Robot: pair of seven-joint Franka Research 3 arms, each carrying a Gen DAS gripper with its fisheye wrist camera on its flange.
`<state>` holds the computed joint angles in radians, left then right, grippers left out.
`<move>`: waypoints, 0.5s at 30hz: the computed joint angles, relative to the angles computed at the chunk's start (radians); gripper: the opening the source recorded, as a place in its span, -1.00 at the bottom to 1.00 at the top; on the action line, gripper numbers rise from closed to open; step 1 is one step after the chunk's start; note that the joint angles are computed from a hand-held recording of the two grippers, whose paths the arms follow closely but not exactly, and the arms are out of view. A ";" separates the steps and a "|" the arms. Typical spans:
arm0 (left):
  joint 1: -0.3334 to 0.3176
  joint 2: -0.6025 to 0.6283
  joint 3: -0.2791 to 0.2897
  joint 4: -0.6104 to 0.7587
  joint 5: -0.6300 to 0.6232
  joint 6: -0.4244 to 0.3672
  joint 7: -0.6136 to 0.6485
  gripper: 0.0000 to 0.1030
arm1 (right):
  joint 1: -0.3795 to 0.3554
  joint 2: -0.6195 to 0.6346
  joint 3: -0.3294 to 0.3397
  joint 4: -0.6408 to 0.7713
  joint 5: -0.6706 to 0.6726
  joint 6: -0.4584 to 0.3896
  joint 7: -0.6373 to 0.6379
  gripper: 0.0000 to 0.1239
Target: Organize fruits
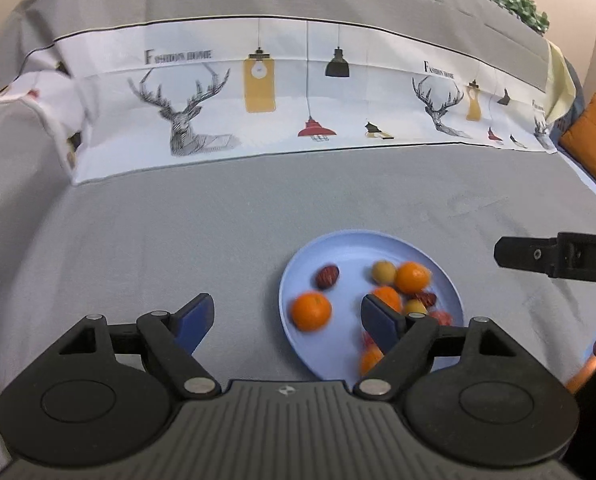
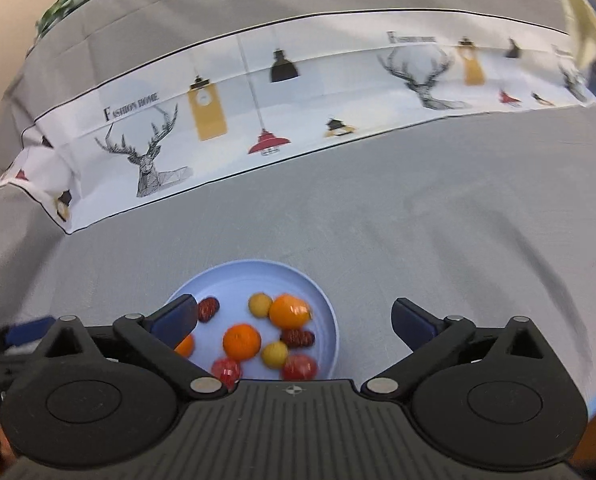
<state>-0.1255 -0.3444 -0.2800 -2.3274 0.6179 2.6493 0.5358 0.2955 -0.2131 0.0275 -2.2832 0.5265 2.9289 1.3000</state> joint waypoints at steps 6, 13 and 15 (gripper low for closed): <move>-0.036 -0.011 -0.019 -0.009 -0.035 -0.044 0.028 0.68 | 0.016 -0.069 0.020 -0.092 -0.045 0.080 -0.017 0.65; -0.029 0.047 -0.012 0.041 -0.003 -0.059 -0.041 0.95 | -0.047 -0.025 0.065 -0.052 -0.176 0.063 0.104 0.65; -0.034 0.054 -0.006 0.049 -0.019 -0.086 -0.043 0.97 | -0.101 -0.007 0.104 -0.038 -0.272 0.047 0.187 0.65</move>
<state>-0.1590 -0.2908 -0.2861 -2.2789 0.5990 2.5636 0.4928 0.1943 -0.2199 0.1316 -2.3209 0.2542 2.9755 1.4865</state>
